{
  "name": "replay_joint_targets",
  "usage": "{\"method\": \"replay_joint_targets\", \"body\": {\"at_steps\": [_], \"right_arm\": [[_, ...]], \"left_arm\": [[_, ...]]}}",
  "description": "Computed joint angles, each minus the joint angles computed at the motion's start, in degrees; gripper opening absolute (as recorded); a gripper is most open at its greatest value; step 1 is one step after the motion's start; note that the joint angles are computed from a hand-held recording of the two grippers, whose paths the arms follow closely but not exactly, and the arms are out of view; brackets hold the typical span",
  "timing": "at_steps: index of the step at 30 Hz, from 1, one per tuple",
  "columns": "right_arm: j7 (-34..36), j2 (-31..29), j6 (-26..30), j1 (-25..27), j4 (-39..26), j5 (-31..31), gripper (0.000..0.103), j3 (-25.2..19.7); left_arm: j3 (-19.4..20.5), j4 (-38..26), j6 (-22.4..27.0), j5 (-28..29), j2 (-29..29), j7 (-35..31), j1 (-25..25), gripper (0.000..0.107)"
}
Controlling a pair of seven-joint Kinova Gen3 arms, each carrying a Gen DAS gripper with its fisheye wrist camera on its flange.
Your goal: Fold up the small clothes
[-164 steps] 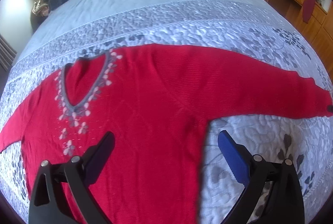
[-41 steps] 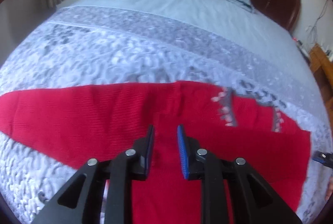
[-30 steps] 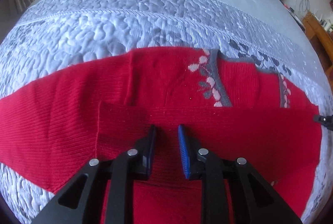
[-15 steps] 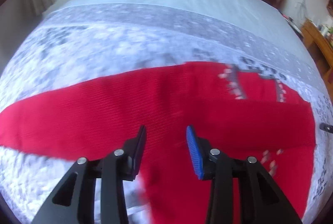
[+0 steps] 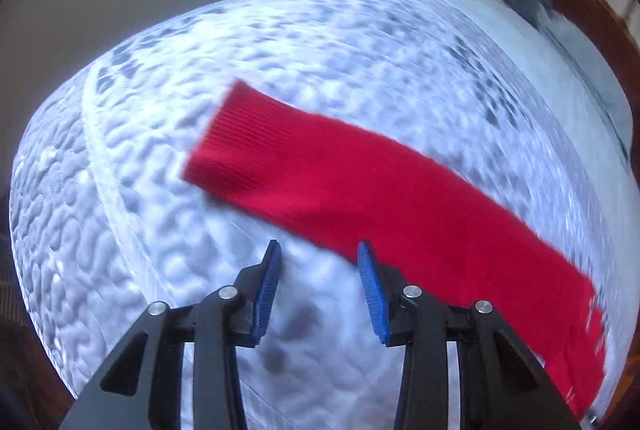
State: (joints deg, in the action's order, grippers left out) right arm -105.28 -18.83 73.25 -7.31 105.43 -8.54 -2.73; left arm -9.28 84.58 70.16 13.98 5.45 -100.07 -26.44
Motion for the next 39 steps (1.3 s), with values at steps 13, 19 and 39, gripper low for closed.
{"method": "replay_joint_targets", "body": {"at_steps": [13, 19, 39], "right_arm": [[-2.8, 2.9, -2.4, -1.4, 2.1, 2.6, 0.049, -2.1], [-1.7, 1.6, -3.6, -0.7, 4.6, 1.1, 0.049, -0.1], [3.7, -6.6, -1.7, 2.0, 9.0, -2.6, 0.053, 4.3]], "left_arm": [[1.5, -5.5, 1.0, 11.8, 7.6, -1.5, -7.4, 0.008], [1.7, 0.7, -5.4, 15.7, 0.5, -6.8, -6.3, 0.006], [16.4, 10.7, -10.4, 11.6, -5.5, -5.2, 30.4, 0.007]]}}
